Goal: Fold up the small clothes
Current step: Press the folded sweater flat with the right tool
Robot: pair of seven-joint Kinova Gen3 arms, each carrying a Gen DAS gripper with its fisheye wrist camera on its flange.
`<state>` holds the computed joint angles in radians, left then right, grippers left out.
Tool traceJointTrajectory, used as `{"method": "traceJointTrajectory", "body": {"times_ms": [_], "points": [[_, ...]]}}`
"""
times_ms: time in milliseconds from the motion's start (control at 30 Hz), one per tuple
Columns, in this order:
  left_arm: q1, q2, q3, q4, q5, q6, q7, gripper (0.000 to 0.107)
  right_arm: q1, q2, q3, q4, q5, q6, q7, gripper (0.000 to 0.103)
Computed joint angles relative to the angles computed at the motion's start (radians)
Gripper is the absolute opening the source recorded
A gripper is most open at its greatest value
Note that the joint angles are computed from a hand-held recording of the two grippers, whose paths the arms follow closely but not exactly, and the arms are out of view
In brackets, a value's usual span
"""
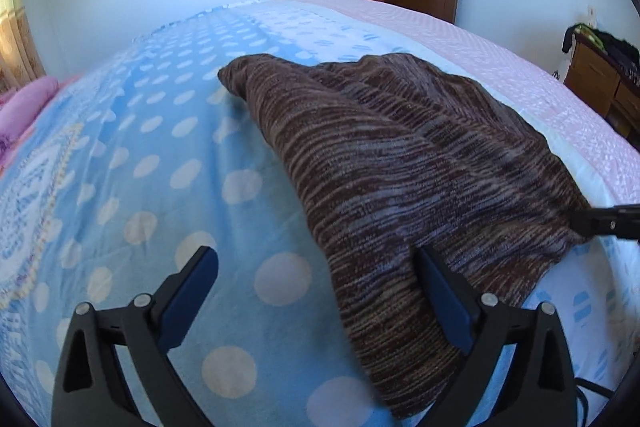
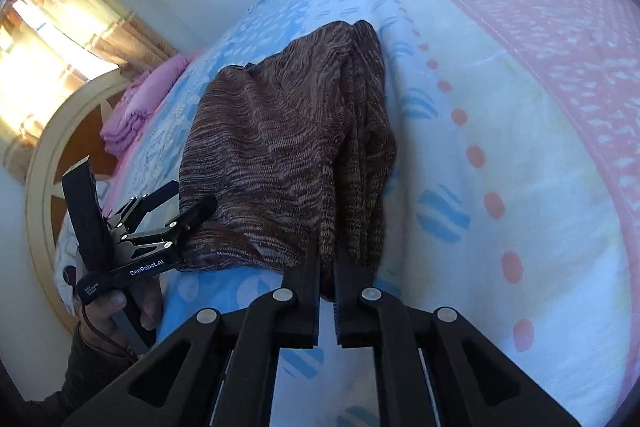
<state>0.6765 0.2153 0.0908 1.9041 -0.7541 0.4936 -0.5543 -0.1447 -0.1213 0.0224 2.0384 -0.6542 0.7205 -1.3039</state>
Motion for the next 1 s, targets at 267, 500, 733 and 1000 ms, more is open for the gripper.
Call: {"method": "traceJointTrajectory", "body": {"times_ms": [267,500,733,1000], "points": [[0.004,-0.007,-0.003,0.022,-0.02,-0.027,0.039,0.103,0.133,0.126,-0.079,-0.2,-0.015,-0.055,0.029,0.051],[-0.028,-0.016,-0.003,0.039,0.042,-0.08,-0.011,0.103,0.029,0.402,-0.061,-0.471,0.153,0.019,-0.135,0.037],[-0.047,-0.02,-0.003,0.047,0.096,-0.11,-0.06,0.103,0.044,0.276,-0.147,-0.329,0.349,-0.204,-0.283,0.003],[-0.026,-0.02,-0.026,0.04,0.131,-0.1,-0.087,0.103,-0.027,0.361,-0.109,-0.419,0.637,-0.086,-0.471,0.027]]}}
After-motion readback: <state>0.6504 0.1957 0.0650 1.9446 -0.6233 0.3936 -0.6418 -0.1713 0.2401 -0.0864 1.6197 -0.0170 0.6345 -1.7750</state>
